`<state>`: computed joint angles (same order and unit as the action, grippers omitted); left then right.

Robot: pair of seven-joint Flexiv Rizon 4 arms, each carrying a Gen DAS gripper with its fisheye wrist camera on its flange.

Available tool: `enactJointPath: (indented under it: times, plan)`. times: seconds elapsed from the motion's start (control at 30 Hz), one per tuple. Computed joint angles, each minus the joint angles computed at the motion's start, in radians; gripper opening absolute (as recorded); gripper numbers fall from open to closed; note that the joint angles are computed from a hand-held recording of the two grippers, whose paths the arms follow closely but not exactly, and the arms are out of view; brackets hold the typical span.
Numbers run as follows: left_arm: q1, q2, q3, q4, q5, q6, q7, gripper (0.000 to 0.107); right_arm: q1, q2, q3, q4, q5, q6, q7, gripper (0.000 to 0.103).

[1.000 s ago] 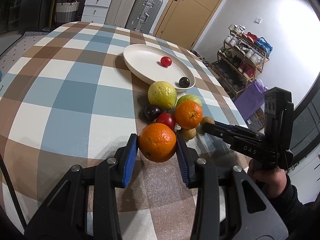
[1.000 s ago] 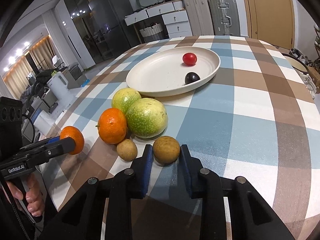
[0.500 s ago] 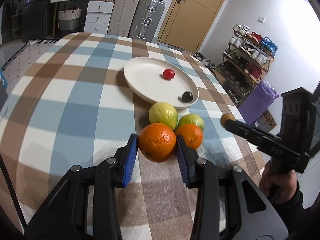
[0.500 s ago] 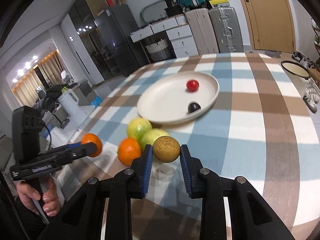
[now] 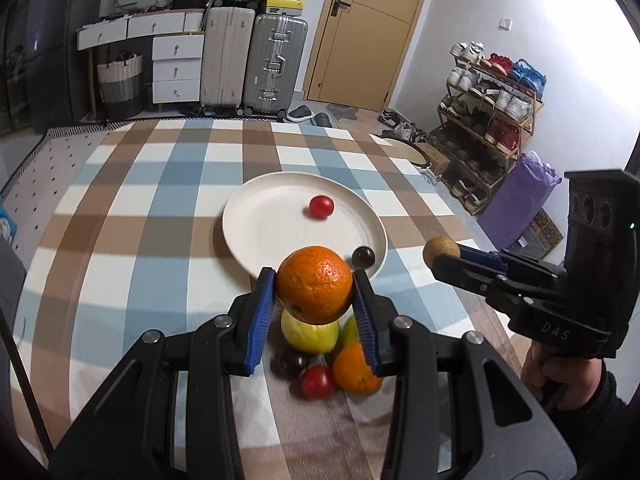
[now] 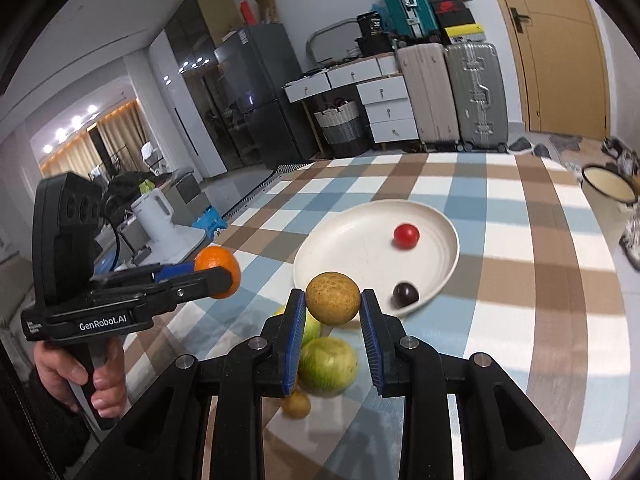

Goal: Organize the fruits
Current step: 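Carry orange and brown fruit onto the cream plate with both grippers and release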

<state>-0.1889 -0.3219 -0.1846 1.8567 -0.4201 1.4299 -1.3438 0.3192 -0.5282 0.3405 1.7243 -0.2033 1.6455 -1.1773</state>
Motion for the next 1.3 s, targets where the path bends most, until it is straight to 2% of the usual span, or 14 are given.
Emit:
enactJointPath:
  times: [0.2,0.27,0.4,0.53,0.63,0.87,0.97,1.17,1.3]
  plan:
    - [-0.020,-0.061,0.033,-0.108,0.059,-0.071,-0.008,0.035,-0.045,-0.047,0.061,-0.072,0.001,-0.034,-0.048,0.028]
    - [-0.024,-0.082,0.043,-0.142,0.076,-0.093,-0.017,0.035,-0.075,-0.076,0.106,-0.108,0.012,-0.058,-0.072,0.028]
    - [-0.004,-0.133,0.030,-0.212,0.070,-0.136,-0.010,0.035,-0.083,-0.119,0.129,-0.175,0.039,-0.092,-0.109,0.028]
    - [0.016,-0.190,0.020,-0.292,0.054,-0.190,0.001,0.035,-0.070,-0.159,0.124,-0.256,0.065,-0.135,-0.146,0.028]
    - [0.010,-0.245,0.042,-0.378,0.074,-0.237,-0.008,0.035,-0.054,-0.191,0.111,-0.320,0.082,-0.165,-0.173,0.028]
    - [0.010,-0.380,0.061,-0.588,0.100,-0.335,-0.031,0.035,-0.001,-0.273,0.048,-0.490,0.105,-0.282,-0.241,0.028]
    - [-0.011,-0.440,0.103,-0.685,0.141,-0.385,-0.078,0.035,0.012,-0.310,0.035,-0.563,0.130,-0.323,-0.272,0.028]
    - [0.005,-0.544,0.080,-0.832,0.135,-0.475,-0.090,0.035,0.023,-0.378,0.030,-0.699,0.193,-0.398,-0.334,0.028]
    - [0.016,-0.589,0.068,-0.888,0.118,-0.507,-0.104,0.035,0.040,-0.430,0.012,-0.801,0.229,-0.470,-0.366,0.028]
